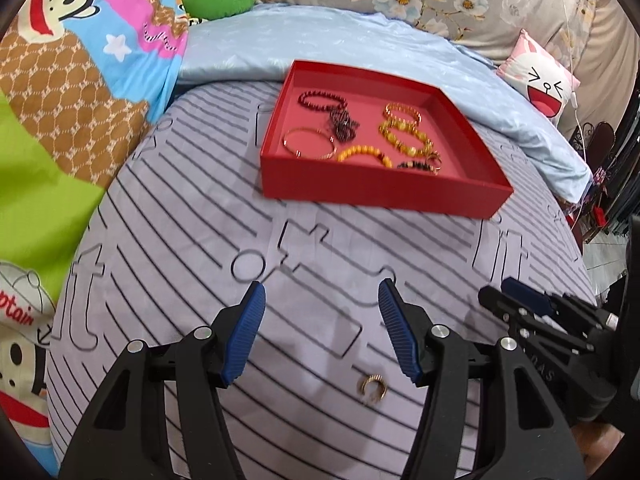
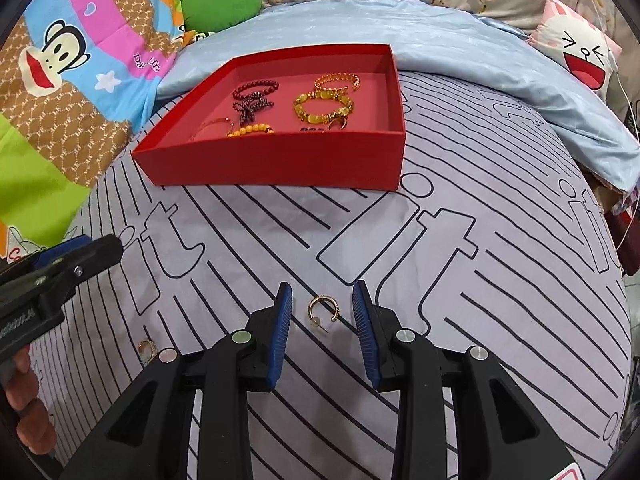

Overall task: Organize jewelry
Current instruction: 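Withdraw both tools from the tray toward the gold hoop rings, then grasp a gold hoop ring with the left tool while the right tool grasps another hoop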

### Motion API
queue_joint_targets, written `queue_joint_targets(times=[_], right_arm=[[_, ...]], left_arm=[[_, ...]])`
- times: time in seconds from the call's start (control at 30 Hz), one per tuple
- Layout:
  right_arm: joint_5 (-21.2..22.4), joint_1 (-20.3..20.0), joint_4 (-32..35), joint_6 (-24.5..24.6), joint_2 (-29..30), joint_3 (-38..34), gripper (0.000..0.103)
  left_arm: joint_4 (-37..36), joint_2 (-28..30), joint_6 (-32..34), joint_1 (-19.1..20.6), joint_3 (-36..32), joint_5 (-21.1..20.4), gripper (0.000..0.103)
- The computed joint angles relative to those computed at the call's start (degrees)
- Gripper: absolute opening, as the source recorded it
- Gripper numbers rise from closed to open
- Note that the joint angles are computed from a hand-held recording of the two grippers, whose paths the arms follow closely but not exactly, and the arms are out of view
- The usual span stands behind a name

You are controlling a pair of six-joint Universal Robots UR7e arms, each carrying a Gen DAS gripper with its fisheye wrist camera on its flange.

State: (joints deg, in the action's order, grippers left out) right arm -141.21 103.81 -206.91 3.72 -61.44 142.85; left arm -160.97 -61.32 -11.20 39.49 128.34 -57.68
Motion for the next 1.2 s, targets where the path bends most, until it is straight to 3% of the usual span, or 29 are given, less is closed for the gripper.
queue_joint_targets(times=[0.3,0.37,0.43,1.0,1.2], right_arm=[[-1.6,0.0,-0.9,-1.0,2.0,-0.5,0.027],[-2.5,0.2,-0.8,-1.2,2.3,-0.6,0.018],[-3.0,0.5,-0.9,-1.2,2.6,-0.5,0.016],[-2.7,4.4,3.1,7.4,0.3,3.7,0.016],[-2.7,4.8,3.8,8.2,0.1,3.8,0.016]], left_arm=[[1.2,-0.6,-1.0,-0.1,1.7,0.3,0.056],[1.3,-0.7,-1.2,-0.1,1.9,0.2,0.056],[1.3,-0.7,-1.2,0.0,1.9,0.1,0.056],[1.3,-2.1,-0.8,-1.4,6.3,-2.9,0.055],[0.3,-1.2,0.6,-2.1,6.6,-3.5,0.045]])
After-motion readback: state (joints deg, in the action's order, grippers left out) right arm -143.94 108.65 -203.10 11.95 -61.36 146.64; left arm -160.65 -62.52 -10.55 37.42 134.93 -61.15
